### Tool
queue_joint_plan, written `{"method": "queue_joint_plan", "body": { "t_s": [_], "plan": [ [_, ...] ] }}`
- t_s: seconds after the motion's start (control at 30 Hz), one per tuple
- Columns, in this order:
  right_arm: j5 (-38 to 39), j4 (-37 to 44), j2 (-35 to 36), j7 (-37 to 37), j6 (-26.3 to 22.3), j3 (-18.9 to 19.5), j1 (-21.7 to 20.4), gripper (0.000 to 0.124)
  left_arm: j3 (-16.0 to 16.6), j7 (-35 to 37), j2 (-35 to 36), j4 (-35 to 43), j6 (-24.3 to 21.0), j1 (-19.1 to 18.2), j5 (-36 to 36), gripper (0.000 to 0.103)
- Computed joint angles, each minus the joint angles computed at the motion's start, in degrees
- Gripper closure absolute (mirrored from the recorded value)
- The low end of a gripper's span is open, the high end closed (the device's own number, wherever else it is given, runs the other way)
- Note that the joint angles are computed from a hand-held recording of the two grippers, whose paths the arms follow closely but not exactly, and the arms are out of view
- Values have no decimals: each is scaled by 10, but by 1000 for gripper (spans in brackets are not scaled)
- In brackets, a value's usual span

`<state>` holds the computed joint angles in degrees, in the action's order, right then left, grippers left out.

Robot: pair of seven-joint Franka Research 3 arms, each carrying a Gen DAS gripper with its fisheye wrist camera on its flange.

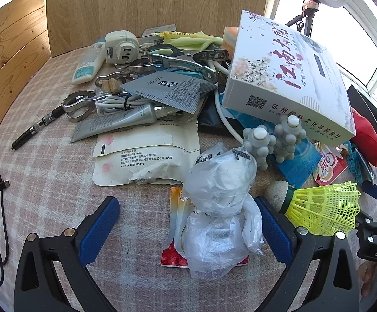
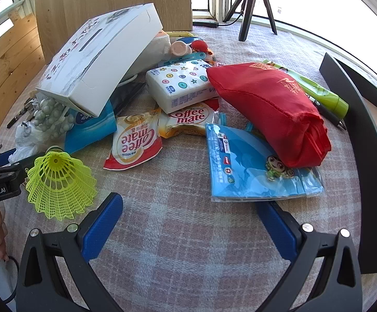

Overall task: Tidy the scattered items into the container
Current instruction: 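Reach the right gripper toward the white printed box, then grasp the white printed box with the right gripper and lift it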

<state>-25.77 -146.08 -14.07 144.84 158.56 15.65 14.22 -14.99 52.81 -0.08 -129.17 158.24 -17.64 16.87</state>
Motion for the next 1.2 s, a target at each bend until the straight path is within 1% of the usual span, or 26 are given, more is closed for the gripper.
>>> {"method": "queue_joint_plan", "body": {
  "t_s": [0.07, 0.13, 0.23, 0.3, 0.37, 0.43, 0.53, 0.67, 0.7, 0.77, 0.83, 0.9, 0.97, 1.0, 1.03, 1.13, 1.2],
  "plan": [
    [33, -5, -14, -25, -15, -12, 14, 21, 1, 7, -13, -8, -5, 1, -25, 1],
    [48, -12, -32, -42, -22, -13, 17, 21, 1, -18, -29, -14, -18, 4, 0, 1],
    [35, -13, -61, -41, -32, 3, -1, 21, 2, -29, -58, -24, -26, 8, 14, 1],
    [26, -8, -75, -39, -32, 12, -13, 21, 2, -30, -67, -13, -37, 11, 22, 1],
    [28, -3, -84, -43, -22, 12, -20, 21, 2, -32, -82, -12, -39, 12, 23, 1],
    [37, 10, -80, -54, -10, 9, -27, 21, 6, -19, -82, -2, -32, 10, 9, 1],
    [48, 52, -52, -79, -5, 7, -30, 24, 12, 20, -45, 44, -22, 9, -17, 1],
    [35, 95, -19, -94, -1, 9, -32, 27, 8, 84, 1, 106, -23, 8, -46, 2],
    [39, 103, -10, -100, 5, 4, -28, 28, 7, 100, 11, 117, -22, 8, -55, 3],
    [54, 121, 10, -119, 6, -9, -16, 35, 4, 121, 33, 143, -28, 8, -67, 4],
    [72, 140, 29, -137, 3, -20, -4, 49, 2, 128, 53, 168, -35, 8, -71, 8],
    [85, 156, 45, -147, 2, -30, 5, 50, -4, 151, 74, 194, -45, 10, -97, 12],
    [107, 168, 60, -165, 4, -42, 16, 51, -8, 165, 93, 216, -60, 12, -114, 19],
    [118, 173, 68, -173, 3, -47, 20, 57, -9, 172, 101, 226, -66, 12, -118, 27],
    [125, 180, 74, -178, -3, -51, 24, 63, -10, 176, 108, 234, -73, 12, -120, 30],
    [176, 188, 87, -210, -7, -68, 37, 64, -19, 209, 123, 252, -85, 15, -145, 33],
    [219, 194, 95, -236, -9, -77, 44, 65, -24, 228, 134, 265, -95, 17, -162, 33]
  ]
}}
